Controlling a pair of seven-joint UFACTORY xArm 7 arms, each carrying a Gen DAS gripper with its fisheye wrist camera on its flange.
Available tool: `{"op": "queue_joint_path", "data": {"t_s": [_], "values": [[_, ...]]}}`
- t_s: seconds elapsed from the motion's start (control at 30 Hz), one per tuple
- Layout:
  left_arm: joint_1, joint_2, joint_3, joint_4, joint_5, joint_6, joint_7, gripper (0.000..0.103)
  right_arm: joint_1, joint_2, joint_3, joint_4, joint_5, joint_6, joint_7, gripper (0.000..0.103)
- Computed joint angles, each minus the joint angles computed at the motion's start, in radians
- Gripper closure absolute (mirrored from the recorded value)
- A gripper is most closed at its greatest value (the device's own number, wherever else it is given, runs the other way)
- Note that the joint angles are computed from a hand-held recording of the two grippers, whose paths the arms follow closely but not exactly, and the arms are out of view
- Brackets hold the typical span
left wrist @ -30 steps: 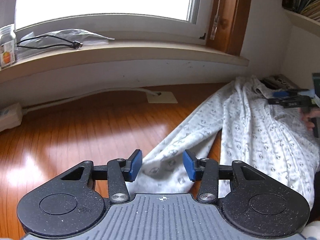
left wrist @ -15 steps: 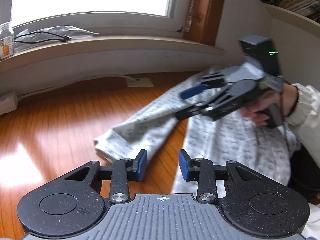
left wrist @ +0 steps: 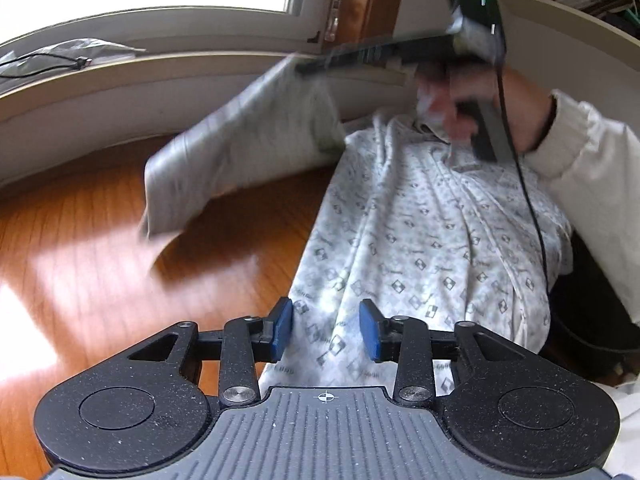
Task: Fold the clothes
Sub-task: 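Grasp the patterned robe edge with the right gripper and lift it up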
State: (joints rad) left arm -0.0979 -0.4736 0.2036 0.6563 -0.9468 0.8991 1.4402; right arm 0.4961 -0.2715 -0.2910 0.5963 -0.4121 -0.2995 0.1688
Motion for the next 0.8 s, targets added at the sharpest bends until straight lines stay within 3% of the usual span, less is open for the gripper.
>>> {"op": "queue_joint_path", "data": {"t_s": [0.13, 0.23, 0.37, 0.53, 0.67, 0.8], "values": [[-0.018, 0.029, -0.025, 0.018, -0.022, -0.047, 0.003, 0.056, -0.28, -0.038, 0.222, -0.011, 0.184, -0.079, -0.083, 0.102], [-0.031, 0.067, -0.037, 0.046, -0.04, -0.067, -0.001, 0.056, -0.452, -0.071, 0.347, -0.018, 0.343, -0.147, -0.164, 0.102], [-0.04, 0.13, -0.055, 0.101, -0.066, -0.078, -0.006, 0.056, -0.56, -0.126, 0.372, -0.03, 0.442, -0.188, -0.235, 0.102], [-0.045, 0.174, -0.1, 0.139, -0.066, -0.086, -0.011, 0.057, -0.646, -0.203, 0.311, -0.065, 0.488, -0.224, -0.296, 0.102], [-0.066, 0.187, -0.13, 0.14, -0.078, -0.135, 0.011, 0.057, -0.746, -0.232, 0.303, -0.109, 0.526, -0.203, -0.363, 0.102], [-0.078, 0.211, -0.144, 0.16, -0.079, -0.15, 0.008, 0.067, -0.823, -0.219, 0.3, -0.146, 0.569, -0.188, -0.414, 0.102]]}}
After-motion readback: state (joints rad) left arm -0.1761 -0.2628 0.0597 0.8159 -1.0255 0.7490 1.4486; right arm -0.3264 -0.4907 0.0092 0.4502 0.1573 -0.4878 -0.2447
